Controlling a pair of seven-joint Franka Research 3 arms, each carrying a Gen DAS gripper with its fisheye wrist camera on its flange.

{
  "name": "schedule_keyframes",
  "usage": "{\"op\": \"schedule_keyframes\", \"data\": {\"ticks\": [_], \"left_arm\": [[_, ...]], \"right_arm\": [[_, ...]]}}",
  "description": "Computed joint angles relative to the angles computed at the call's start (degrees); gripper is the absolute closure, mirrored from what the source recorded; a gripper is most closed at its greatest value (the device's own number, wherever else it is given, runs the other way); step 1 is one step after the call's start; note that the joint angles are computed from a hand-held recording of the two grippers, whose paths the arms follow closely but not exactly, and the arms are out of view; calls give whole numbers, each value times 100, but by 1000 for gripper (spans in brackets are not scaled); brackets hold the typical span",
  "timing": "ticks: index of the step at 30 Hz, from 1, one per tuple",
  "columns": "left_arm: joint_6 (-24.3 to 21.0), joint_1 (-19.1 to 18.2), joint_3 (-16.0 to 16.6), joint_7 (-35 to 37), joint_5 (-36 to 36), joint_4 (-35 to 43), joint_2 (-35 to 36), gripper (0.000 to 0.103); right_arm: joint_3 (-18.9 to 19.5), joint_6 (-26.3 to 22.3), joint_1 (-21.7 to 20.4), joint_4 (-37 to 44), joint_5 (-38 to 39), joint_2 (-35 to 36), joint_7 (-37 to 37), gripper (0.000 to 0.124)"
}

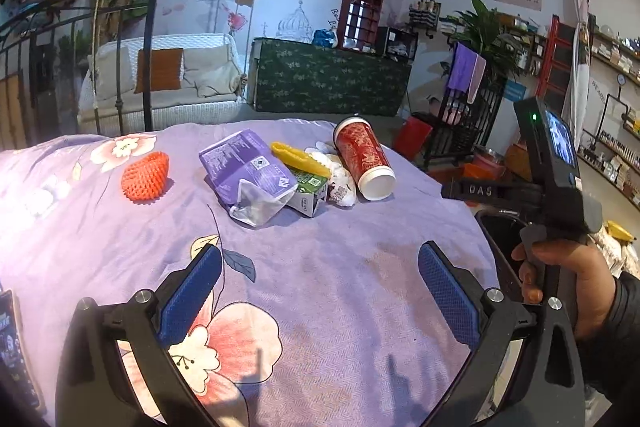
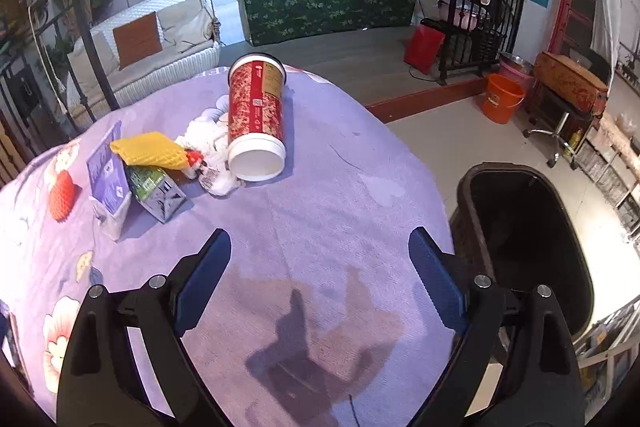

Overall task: Collect trash
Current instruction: 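Move both empty grippers from the bin back over the table trash, then grasp the orange mesh net with the left gripper while the right grasps the red CHAGEE cup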

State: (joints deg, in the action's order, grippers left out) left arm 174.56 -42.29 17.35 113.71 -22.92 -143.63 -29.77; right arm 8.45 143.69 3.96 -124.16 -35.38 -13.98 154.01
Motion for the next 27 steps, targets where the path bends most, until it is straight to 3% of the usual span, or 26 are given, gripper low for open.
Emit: {"op": "schedule_keyframes", "data": {"ticks": [3,7,12,17,22,24,27], "left_arm": [[-118,-20,1,3,-70,158,204,6],[-413,294,-143,-29,-270,500,637,6],[-894,1104,-530,-374,-306,1135,1351,6],[-1046,2258,-1159,-1164,730,1953,2181,6],[-1471,3050,-1439,-2114,1826,3017,3105,6],[-1706,3264,-1484,-2318,1929,3493,3455,7],[-2059,3523,-1624,-2333,2029,4151,3928,7]], "right_arm": [[-67,206,22,25,120,104,-122,35],[-197,560,61,211,287,409,-550,35],[-583,1070,268,702,1650,1064,-2003,34],[-809,1069,350,1680,2437,1944,-2999,35],[-917,464,254,3191,3584,3118,-4077,35],[-896,-48,152,3961,4059,3644,-4449,35],[-1055,-940,192,5140,4148,4383,-4498,36]]}}
